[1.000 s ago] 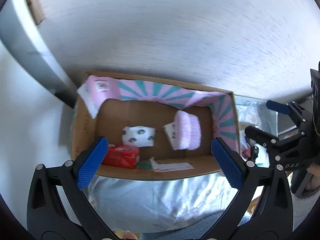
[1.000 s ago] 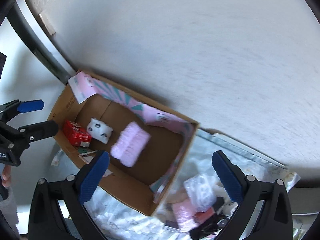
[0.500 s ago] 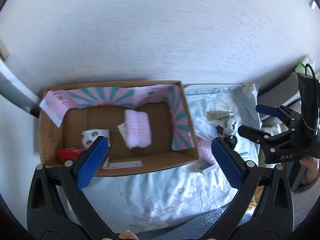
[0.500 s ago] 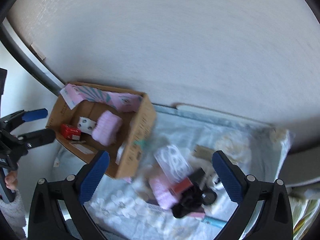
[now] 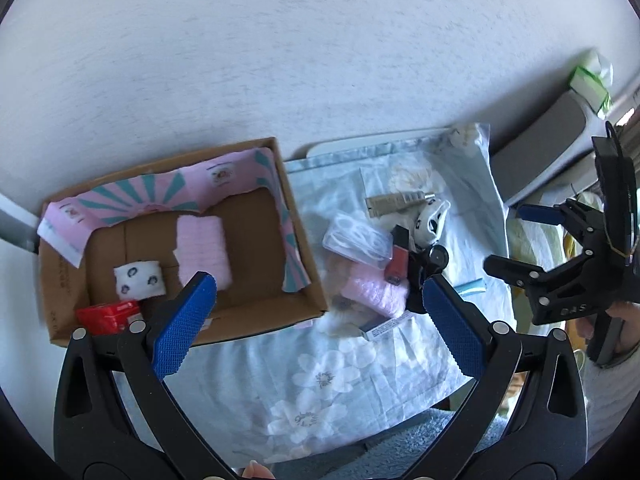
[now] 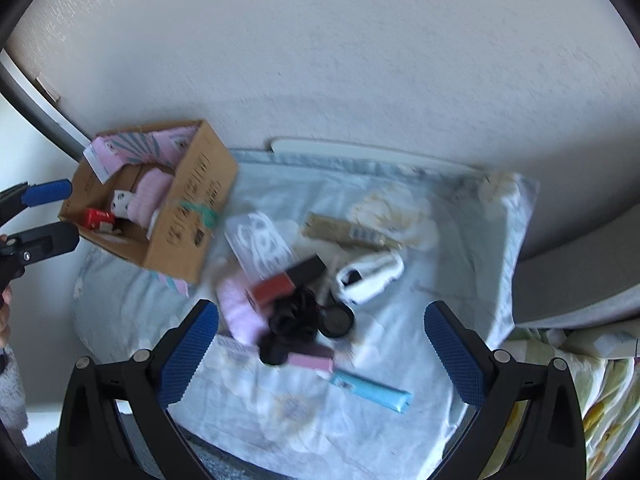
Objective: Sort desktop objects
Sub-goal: 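Move both open tools back over the remaining items on the bed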
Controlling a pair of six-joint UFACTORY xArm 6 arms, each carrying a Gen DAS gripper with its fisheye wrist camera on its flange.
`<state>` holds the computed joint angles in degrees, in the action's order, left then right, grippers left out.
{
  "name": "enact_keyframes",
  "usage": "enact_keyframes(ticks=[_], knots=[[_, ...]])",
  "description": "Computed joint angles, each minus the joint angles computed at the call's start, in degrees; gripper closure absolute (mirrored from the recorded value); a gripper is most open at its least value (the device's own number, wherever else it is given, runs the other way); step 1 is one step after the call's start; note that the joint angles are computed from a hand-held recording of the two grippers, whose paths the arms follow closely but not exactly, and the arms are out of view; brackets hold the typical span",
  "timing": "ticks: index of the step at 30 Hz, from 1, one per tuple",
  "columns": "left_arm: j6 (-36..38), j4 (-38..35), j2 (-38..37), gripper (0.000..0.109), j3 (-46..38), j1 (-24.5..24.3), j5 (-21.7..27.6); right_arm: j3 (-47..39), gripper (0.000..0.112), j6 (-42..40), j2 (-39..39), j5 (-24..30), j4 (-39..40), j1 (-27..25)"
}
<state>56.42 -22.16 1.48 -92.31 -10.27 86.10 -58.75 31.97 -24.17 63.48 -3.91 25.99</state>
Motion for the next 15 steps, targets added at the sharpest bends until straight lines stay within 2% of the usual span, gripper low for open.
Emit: enact_keyframes(ticks=[2, 8, 15], knots=[[0.24, 0.69, -1.44, 0.006, 2.09, -0.76, -1.52, 1.46, 0.01, -0.61, -1.69, 0.67, 1.07, -0.45], [0.66, 0.76, -3.56, 0.006, 5.09, -1.87, -1.19, 5.4, 0.01, -0.48, -5.87, 1.69, 0.74, -0.41], [2.27, 0.89, -6.19, 0.006, 7.88, -3.48, -3.71, 8.06, 0.01, 0.42, -8.12, 2.15, 0.48, -0.04]])
